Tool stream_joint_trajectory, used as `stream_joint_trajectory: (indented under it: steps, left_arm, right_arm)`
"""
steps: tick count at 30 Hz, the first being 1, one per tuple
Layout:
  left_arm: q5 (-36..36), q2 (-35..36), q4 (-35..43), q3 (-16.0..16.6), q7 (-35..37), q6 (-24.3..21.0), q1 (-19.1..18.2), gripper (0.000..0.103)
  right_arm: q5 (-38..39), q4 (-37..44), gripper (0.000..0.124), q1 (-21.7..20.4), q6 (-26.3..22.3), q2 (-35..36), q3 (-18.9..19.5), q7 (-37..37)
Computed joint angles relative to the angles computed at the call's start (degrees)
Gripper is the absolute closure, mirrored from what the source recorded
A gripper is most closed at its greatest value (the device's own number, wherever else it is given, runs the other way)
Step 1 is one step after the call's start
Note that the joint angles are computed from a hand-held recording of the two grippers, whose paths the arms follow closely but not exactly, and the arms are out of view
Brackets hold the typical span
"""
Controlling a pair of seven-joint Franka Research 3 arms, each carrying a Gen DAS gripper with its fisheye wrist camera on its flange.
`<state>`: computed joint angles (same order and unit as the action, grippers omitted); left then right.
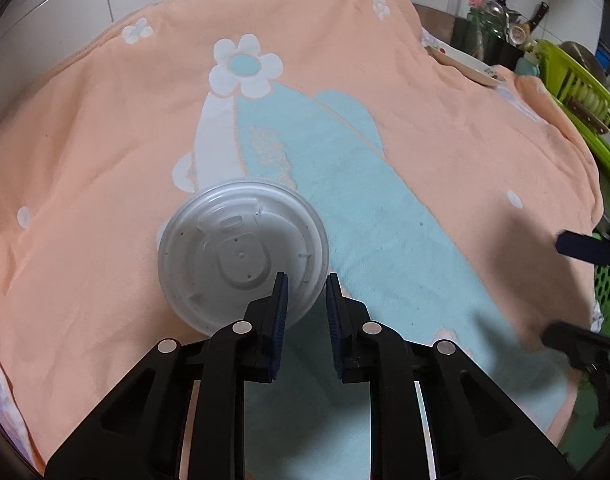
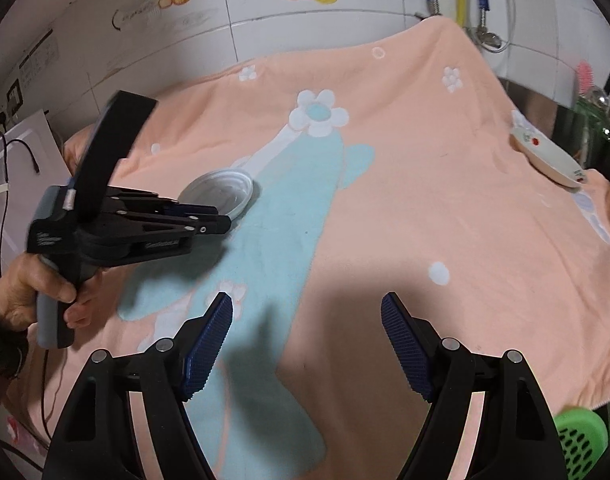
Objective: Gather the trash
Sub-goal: 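Close the left gripper on the rim of the white plastic lid, then lift the lid with the left gripper and carry it over the green basket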
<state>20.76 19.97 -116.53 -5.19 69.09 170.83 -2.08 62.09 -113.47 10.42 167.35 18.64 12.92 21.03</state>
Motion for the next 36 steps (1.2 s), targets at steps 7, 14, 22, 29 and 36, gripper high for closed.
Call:
stream_joint_trajectory:
  steps: [7, 14, 22, 29, 36]
  left_arm:
    - [2.9, -0.3, -0.7, 1.7, -0.3, 1.2, -1.4, 0.085]
    - [7.7, -0.7, -1.1, 4.8, -6.6, 1.8, -4.1, 0.094]
    - [6.0, -4.1, -5.1, 1.7, -5.8, 5.3, -2.0, 0.098]
    - [3.1, -6.9, -8.5, -1.3, -2.7, 8.2, -1.4, 0.098]
    - [0.9, -8.7, -10.8, -3.3, -0.8, 10.8, -1.9, 0.099]
  right_arm:
    - [-9.5, 3.1, 0.065, 1.3, -1.7, 3.9, -1.6, 8.8]
    - [-12.4, 3.1, 0.082, -0.2, -2.1, 4.5, -0.2, 11.5]
    - [-6.6, 0.3, 0.093, -2.8, -1.7, 2.1, 2.2, 6.2]
    - [5.3, -4.8, 0.093, -3.4, -1.5, -3.6, 1.7, -4.3]
    - [16.2, -10.7, 0.093, -1.6, -1.5, -9.9, -2.4, -13.4]
